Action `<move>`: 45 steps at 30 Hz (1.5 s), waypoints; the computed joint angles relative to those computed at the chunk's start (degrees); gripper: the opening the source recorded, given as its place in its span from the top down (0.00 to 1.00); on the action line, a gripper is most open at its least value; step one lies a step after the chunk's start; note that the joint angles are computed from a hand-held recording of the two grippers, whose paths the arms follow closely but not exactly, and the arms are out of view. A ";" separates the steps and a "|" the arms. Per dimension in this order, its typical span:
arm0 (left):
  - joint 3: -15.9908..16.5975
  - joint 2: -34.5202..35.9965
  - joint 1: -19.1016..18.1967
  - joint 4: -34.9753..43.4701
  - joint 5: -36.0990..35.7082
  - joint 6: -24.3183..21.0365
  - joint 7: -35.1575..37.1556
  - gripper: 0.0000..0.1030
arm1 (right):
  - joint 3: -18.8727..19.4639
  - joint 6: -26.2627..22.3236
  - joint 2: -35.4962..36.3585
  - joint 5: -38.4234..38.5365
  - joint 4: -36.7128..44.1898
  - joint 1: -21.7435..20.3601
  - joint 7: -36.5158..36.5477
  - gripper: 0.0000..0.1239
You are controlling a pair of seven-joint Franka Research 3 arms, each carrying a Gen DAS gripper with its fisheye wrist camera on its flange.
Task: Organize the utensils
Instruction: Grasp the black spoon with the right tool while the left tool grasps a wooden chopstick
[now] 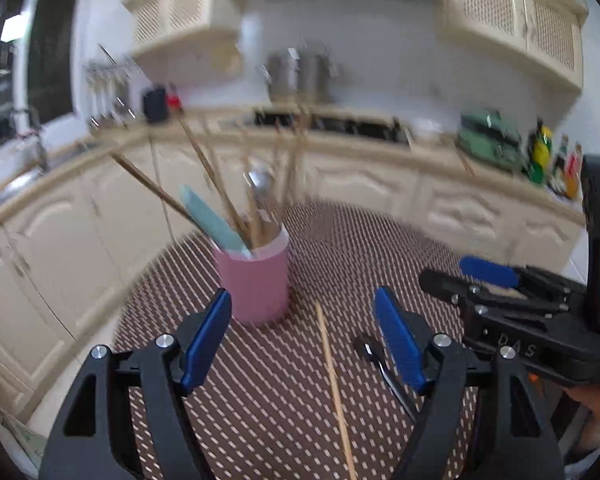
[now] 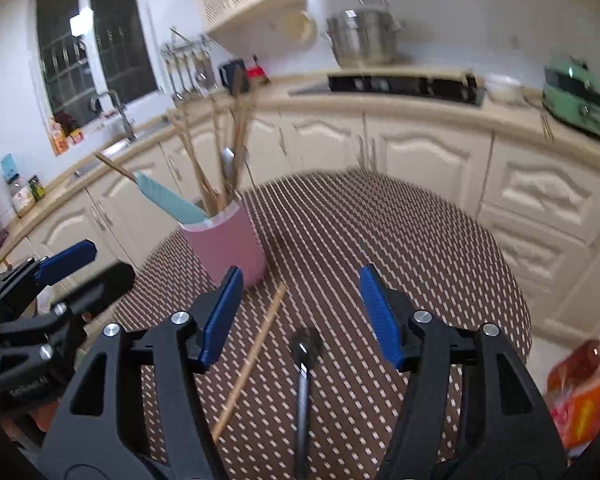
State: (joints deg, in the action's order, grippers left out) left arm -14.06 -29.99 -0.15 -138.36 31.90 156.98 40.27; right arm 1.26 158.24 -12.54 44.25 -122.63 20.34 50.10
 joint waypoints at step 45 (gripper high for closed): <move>6.20 10.97 -5.42 3.88 -20.70 -4.53 21.93 0.95 | 3.49 -20.13 9.66 -25.75 6.49 -3.98 17.50 0.49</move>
